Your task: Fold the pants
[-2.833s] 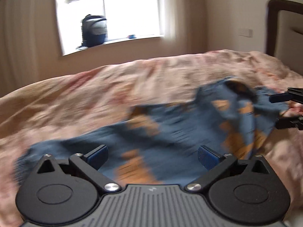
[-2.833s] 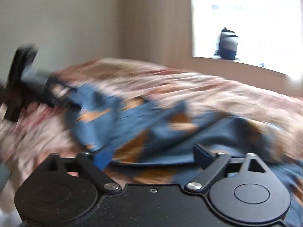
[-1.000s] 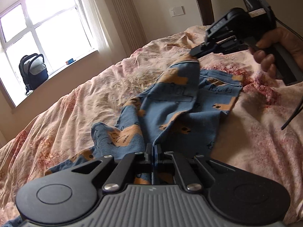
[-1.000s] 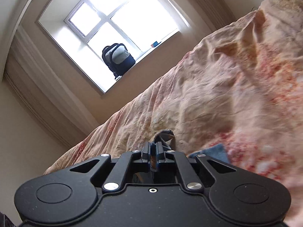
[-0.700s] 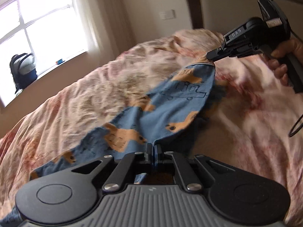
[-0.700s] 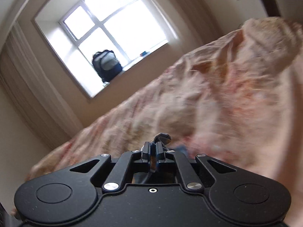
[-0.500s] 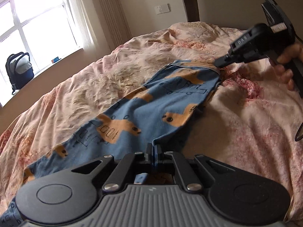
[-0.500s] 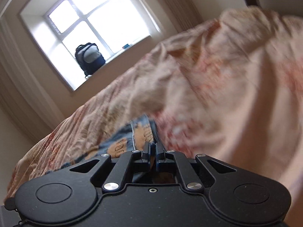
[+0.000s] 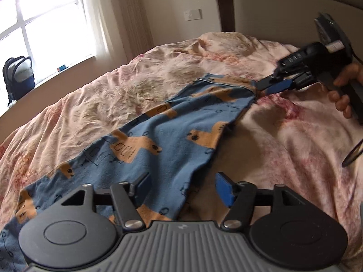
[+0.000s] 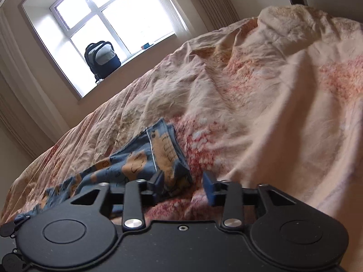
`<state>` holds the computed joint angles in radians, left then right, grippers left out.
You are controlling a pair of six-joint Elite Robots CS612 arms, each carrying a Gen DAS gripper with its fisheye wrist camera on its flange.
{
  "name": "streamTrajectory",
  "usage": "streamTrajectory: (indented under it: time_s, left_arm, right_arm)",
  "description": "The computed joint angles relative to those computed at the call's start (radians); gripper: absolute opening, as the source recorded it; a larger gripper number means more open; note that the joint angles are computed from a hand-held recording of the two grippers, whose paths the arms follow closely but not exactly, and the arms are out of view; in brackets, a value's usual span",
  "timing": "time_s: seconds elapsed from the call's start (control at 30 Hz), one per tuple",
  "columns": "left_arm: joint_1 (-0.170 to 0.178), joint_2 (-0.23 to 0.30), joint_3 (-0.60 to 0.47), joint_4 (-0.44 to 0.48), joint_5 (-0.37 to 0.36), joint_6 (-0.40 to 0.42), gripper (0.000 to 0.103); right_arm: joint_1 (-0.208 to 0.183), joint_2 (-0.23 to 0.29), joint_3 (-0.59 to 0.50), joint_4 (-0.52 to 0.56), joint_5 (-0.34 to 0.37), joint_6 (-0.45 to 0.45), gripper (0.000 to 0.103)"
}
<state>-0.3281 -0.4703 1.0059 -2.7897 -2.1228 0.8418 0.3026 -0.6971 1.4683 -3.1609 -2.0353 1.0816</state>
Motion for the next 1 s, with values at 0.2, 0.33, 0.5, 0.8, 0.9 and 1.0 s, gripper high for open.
streamTrajectory:
  time_s: [0.2, 0.33, 0.5, 0.8, 0.9, 1.0]
  left_arm:
    - [-0.015, -0.006, 0.050, -0.086, 0.056, 0.071, 0.070]
    - [-0.013, -0.004, 0.038, -0.054, 0.055, 0.036, 0.072]
    - [-0.009, -0.003, 0.027, -0.051, 0.054, 0.000, 0.073]
    - [0.013, 0.016, -0.032, 0.045, 0.010, -0.118, 0.083]
    - [0.027, 0.022, -0.055, 0.056, 0.001, -0.155, 0.083]
    - [0.043, 0.034, -0.099, 0.075, 0.004, -0.195, 0.086]
  right_arm:
    - [-0.019, 0.038, -0.017, -0.099, 0.078, 0.109, 0.064]
    - [-0.028, 0.052, -0.022, -0.141, 0.064, 0.196, 0.048]
    - [-0.021, 0.048, -0.019, -0.181, 0.004, 0.155, 0.011]
    - [-0.023, 0.026, -0.027, -0.064, -0.031, -0.019, 0.011]
    - [-0.026, 0.037, -0.019, -0.045, -0.010, 0.042, 0.013]
    - [-0.007, 0.026, -0.039, 0.038, -0.096, -0.062, 0.033]
